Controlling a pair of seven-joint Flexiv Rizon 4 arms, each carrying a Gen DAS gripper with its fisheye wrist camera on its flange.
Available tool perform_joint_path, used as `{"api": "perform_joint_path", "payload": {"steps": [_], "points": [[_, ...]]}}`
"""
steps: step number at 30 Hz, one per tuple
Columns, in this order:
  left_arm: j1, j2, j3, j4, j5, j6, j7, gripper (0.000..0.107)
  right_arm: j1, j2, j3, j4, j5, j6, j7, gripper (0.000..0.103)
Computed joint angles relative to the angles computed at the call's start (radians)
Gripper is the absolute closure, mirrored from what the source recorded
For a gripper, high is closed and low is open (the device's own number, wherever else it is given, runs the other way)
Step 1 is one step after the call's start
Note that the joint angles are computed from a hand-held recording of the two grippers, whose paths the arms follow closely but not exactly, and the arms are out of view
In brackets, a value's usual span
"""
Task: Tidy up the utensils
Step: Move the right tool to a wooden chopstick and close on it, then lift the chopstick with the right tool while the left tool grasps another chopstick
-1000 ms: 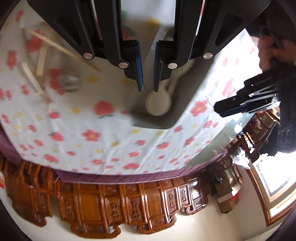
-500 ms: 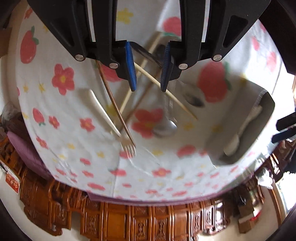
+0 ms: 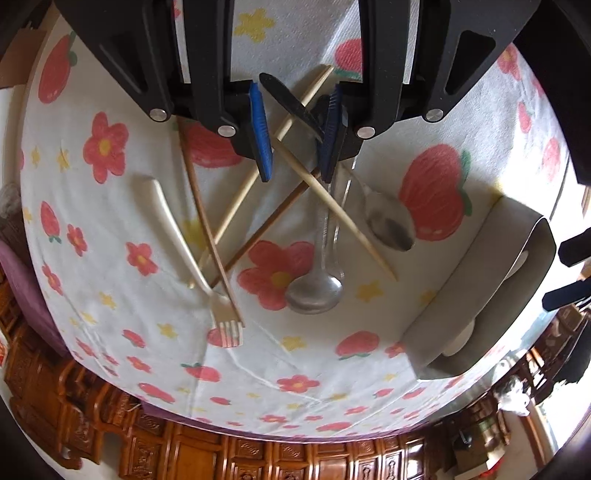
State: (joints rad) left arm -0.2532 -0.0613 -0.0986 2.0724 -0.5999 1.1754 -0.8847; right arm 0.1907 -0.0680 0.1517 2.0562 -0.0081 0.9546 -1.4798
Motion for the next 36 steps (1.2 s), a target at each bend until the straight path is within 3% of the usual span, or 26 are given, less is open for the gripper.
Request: {"api": "perform_joint_path", "payload": {"steps": [7,10,16,22,30,36], "points": [[-0.009,0.004,-0.006,0.011,-0.011,0.008,0.021,0.039,0.0,0.005,0.008,-0.04,0.088,-0.081,-0.081,0.074],[-0.02,0.006,-0.009,0.02,0.003,0.015,0.013,0.039,0.0,0.011,0.01,-0.051,0.125,-0.108,-0.111,0.086],[-0.039,0.012,-0.013,0.029,0.063,0.03,-0.035,0.039,0.003,0.028,0.012,-0.047,0.183,-0.117,-0.154,0.097],[-0.054,0.014,-0.014,0.031,0.153,0.026,-0.105,0.039,0.008,0.077,0.015,-0.003,0.229,-0.071,-0.179,0.097],[-0.068,-0.011,-0.025,0.006,0.243,-0.011,-0.209,0.039,-0.006,0.212,0.002,0.127,0.211,0.039,-0.069,0.097],[-0.09,-0.055,-0.046,-0.033,0.282,-0.032,-0.282,0.039,-0.038,0.302,0.013,0.266,0.08,0.123,0.097,0.097]]}}
